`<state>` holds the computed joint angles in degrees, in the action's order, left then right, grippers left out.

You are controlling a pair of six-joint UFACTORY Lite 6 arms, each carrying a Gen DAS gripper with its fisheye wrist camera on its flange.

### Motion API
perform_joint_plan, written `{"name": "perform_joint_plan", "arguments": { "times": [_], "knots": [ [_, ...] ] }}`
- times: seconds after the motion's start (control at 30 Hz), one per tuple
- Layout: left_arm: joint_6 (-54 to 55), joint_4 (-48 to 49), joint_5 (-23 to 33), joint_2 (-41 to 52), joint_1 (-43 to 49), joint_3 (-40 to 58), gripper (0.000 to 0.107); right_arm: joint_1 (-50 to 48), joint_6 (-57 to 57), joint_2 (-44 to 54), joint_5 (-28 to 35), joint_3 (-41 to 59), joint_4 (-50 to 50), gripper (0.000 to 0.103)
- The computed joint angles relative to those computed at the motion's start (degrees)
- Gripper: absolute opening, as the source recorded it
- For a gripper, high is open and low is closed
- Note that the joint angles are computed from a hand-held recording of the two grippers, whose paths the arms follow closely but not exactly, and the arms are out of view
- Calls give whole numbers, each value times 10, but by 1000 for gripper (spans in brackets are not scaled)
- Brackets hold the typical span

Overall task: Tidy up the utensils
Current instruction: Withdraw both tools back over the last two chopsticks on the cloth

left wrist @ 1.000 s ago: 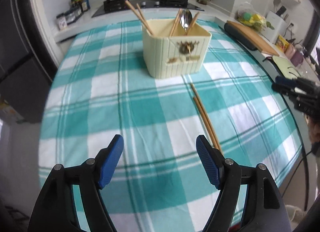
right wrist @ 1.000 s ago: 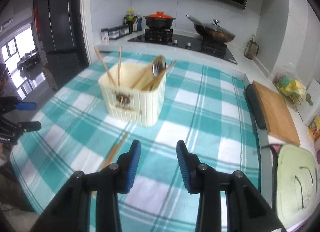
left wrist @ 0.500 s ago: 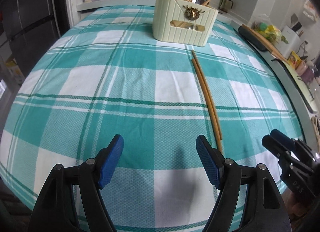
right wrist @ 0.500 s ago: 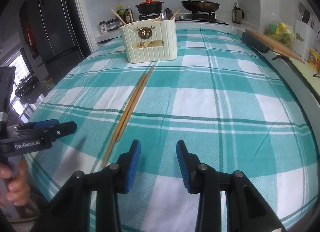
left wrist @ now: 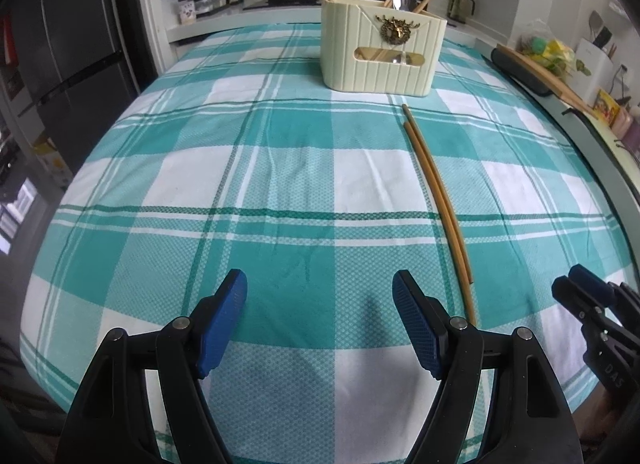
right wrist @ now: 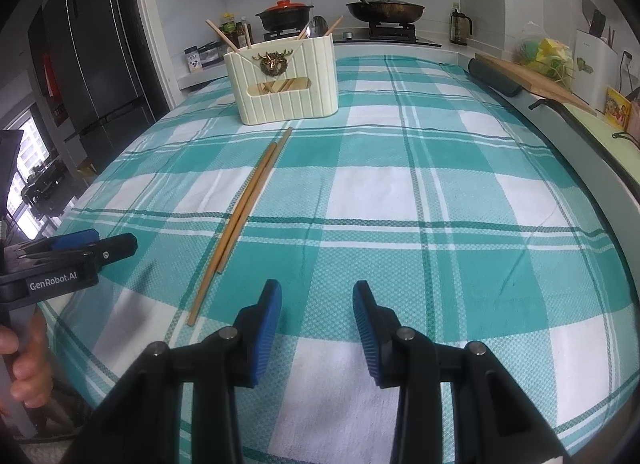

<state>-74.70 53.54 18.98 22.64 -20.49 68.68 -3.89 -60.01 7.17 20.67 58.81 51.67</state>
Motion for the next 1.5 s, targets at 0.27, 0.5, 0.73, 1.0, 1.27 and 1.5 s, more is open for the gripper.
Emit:
{"name": "perform_joint_plan", "arguments": {
  "times": [0.27, 0.5, 0.73, 1.0, 1.27, 1.5],
  "knots": [
    [-12, 17, 14, 13, -2, 8, 77, 2, -6, 13, -4, -1, 8, 38],
    [-2, 12, 25, 34, -5, 25, 77, 3, -10, 24, -7, 4, 16, 38],
    [107, -94, -11, 71, 12, 71, 77, 0, -16, 35, -6, 7, 21, 38],
    [285, -248, 6, 179, 13, 245, 77, -3, -35, 29, -7, 6, 38, 38],
    [366, -320, 93, 320, -2, 460, 77, -19, -59, 24, 3, -3, 60, 38],
    [340, -270, 148, 383, -17, 550, 82, -31, -77, 22, 11, -5, 80, 38]
  ]
}}
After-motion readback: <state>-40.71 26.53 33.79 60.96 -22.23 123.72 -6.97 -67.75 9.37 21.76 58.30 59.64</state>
